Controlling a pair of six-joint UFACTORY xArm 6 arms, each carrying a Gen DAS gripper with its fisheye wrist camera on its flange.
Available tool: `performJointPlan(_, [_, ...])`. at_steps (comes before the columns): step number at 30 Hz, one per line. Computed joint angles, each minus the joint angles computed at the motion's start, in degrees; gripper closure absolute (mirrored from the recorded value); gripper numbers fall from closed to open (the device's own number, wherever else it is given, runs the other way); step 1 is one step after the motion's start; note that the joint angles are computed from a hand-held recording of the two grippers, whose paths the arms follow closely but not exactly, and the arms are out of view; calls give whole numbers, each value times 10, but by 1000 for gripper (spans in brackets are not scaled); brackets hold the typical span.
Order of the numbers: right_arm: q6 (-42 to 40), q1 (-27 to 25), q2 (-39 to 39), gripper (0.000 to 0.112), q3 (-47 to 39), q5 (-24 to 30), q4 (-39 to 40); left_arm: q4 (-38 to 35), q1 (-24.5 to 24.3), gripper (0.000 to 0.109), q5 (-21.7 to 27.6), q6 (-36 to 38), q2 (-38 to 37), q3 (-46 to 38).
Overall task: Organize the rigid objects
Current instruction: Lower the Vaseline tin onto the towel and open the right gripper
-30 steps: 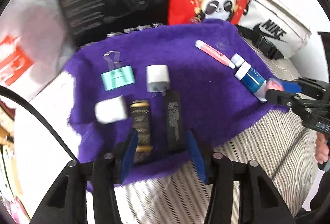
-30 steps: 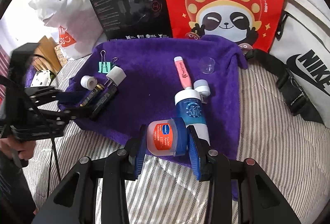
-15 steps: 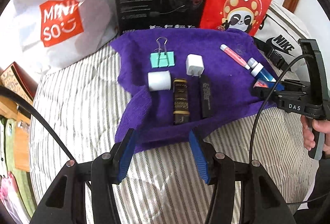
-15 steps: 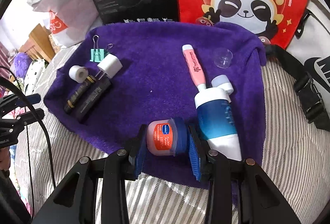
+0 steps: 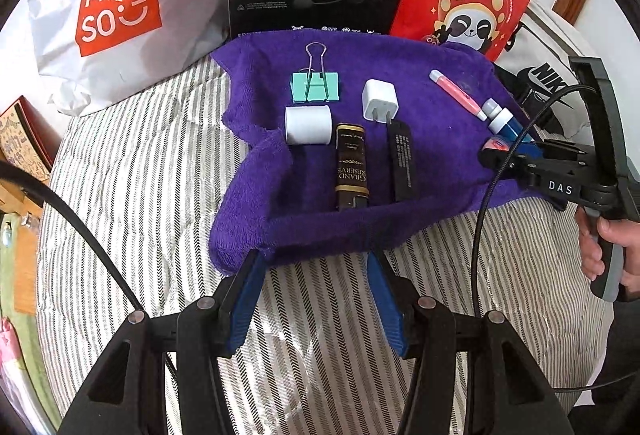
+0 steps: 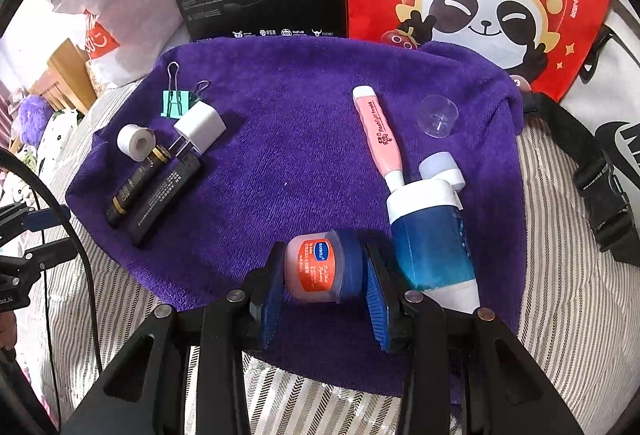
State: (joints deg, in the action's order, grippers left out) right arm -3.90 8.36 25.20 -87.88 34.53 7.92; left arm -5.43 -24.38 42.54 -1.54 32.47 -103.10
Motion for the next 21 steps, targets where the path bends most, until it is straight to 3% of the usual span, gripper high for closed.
performJointPlan(9, [-6,1,3,73,-6,0,-13,-1,-7,52,-1,-1,-13,16])
performJointPlan(13, [-12,-4,1,64,-5,7,12,7,-10,50,-4,-7,-30,38])
performJointPlan(18, [-9,-7,-18,63,14,10,22,10,-12,44,-9,-12,-49,61])
performJointPlan(21, [-7,-6,-35,57,24,19,22,16,-15,41,-9,-20,-55,67])
